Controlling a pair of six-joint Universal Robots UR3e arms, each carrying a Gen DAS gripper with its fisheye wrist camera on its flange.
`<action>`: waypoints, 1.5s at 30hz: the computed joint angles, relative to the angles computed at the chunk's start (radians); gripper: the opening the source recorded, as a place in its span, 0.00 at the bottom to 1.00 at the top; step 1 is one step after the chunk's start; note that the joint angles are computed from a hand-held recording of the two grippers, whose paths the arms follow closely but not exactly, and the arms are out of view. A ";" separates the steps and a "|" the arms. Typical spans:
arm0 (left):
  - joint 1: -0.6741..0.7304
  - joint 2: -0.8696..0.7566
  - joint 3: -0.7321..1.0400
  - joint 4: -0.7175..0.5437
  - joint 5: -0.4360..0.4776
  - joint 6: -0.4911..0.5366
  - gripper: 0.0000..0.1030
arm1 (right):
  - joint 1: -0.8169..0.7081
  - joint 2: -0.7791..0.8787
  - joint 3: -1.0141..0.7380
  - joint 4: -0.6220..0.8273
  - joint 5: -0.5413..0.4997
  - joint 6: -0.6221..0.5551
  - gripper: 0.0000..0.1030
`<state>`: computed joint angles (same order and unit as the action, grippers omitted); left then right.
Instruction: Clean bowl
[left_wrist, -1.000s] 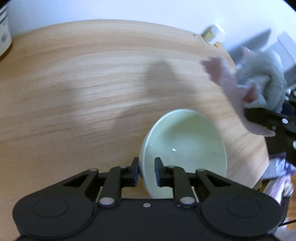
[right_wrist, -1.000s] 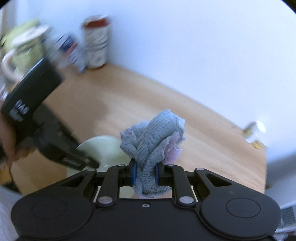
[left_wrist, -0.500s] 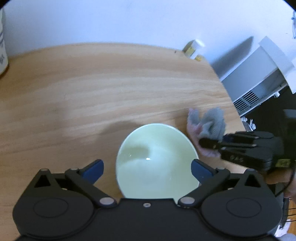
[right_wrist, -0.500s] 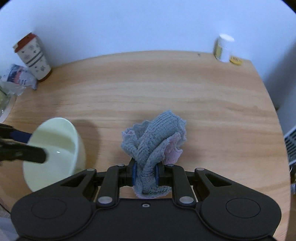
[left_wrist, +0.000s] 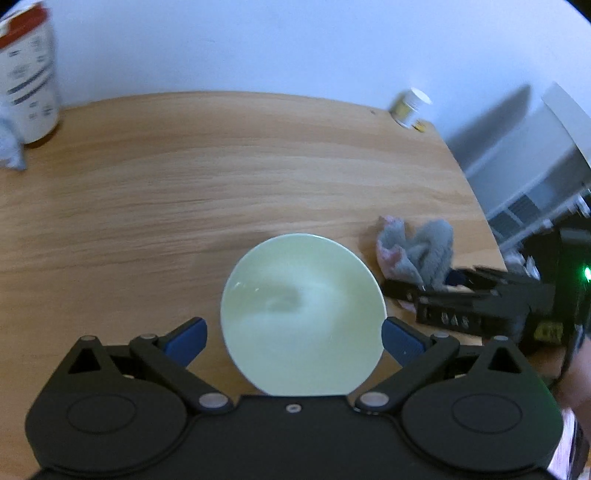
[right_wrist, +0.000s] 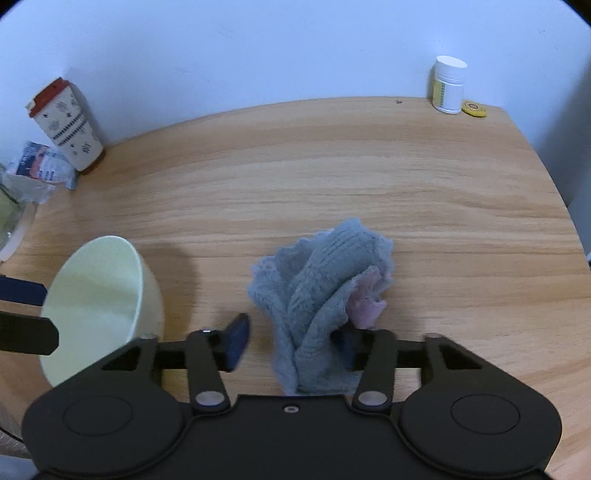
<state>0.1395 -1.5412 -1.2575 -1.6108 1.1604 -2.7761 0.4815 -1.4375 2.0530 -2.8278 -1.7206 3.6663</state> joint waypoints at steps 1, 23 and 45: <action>-0.022 0.019 -0.026 0.044 0.031 -0.062 1.00 | 0.005 -0.022 0.004 0.014 -0.009 -0.010 0.70; -0.315 0.059 0.433 -0.270 0.356 -0.400 1.00 | -0.066 -0.519 -0.463 0.931 0.048 -0.103 0.99; -0.802 0.027 0.533 -0.297 0.747 -0.730 1.00 | 0.011 -0.739 -0.458 1.094 -0.049 -0.144 0.99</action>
<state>-0.6626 -1.5145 -0.7241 -1.9079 1.9070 -3.5062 0.4930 -2.1767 1.5950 -1.7340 -1.7692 3.5223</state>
